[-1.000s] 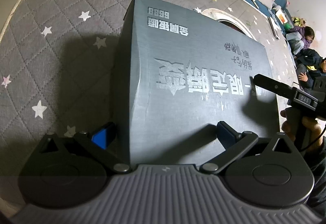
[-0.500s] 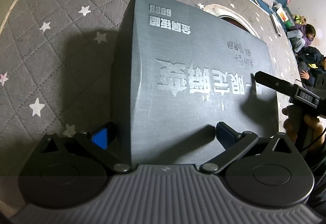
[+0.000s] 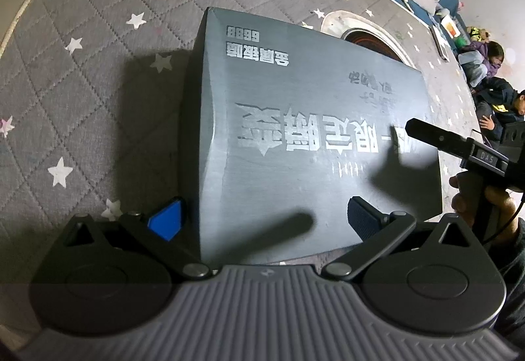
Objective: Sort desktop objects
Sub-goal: 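Release both tools from the sides of the grey lid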
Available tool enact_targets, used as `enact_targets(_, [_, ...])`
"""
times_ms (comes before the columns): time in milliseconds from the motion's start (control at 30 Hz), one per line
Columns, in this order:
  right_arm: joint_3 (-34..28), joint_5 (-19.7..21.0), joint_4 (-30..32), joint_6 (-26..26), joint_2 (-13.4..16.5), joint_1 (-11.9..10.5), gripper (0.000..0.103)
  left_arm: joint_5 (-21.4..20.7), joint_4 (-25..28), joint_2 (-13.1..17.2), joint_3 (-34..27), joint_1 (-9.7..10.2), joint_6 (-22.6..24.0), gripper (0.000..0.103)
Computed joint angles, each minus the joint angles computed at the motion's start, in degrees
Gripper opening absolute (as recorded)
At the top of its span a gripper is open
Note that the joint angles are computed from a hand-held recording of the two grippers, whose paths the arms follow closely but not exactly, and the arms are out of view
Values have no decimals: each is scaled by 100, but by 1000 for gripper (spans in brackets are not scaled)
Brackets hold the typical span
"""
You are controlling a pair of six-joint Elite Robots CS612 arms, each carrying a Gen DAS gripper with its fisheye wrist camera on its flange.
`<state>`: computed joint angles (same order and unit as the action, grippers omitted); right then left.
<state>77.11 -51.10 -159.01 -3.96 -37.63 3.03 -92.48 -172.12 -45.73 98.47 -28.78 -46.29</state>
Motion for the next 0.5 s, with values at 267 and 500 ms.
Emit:
enact_targets(267, [134, -56, -163, -137, -61, -14, 103, 474, 155, 234, -472, -175, 29, 103])
enact_targets(500, [356, -247, -484, -304, -182, -2, 103, 944, -33, 294, -508, -285, -30, 103])
